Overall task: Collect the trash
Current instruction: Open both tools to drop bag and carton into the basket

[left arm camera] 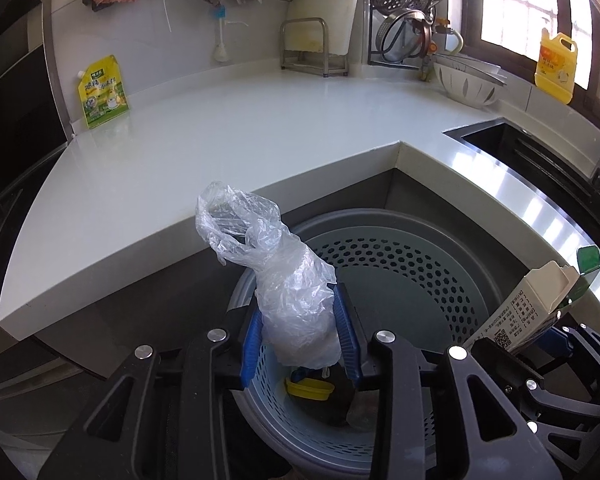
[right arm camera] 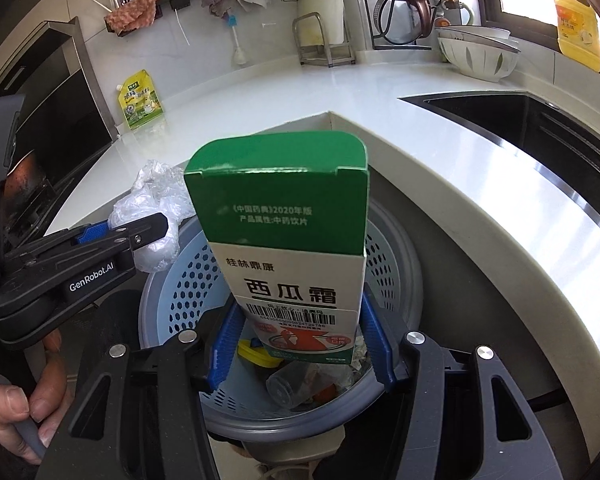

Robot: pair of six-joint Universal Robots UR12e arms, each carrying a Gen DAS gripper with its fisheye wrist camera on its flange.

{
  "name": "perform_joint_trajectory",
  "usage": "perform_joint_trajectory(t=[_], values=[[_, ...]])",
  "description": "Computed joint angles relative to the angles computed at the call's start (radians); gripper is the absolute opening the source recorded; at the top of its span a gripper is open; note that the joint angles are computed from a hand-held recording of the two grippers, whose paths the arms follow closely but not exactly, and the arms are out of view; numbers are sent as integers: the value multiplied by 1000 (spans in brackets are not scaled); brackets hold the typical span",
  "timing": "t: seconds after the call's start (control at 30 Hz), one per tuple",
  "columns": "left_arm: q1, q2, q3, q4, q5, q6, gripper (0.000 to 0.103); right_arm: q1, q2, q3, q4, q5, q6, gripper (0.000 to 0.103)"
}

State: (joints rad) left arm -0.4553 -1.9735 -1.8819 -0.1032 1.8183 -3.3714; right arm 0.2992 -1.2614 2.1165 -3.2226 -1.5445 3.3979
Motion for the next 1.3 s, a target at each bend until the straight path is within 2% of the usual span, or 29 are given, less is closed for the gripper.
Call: perform_joint_trajectory(t=[0.33,0.43,0.5,0.57,0.7,1.17,1.3], values=[[7,-5,3,-28,-11,-15,36,-4,13,-17,30,18,-11,54],[9,-4,1,-27,-12,-22,42,-3,14,-20,31,13,-16,55],[10,-2,-3,-20,-13,-27,55,-1,15,-21,26,8,-17,61],[11,0,-4,-17,-10,-30,63,0,15,-20,16,4,-16,68],[14,3,-8,-17,-5,-39,72,0,14,-19,11,-3,-8,69],[13,14,-18,-7,20,-51,81,-6,7,-4,-2,2,27,69],[10,18,-21,0,31,-52,89,-7,3,1,-13,-2,34,71]])
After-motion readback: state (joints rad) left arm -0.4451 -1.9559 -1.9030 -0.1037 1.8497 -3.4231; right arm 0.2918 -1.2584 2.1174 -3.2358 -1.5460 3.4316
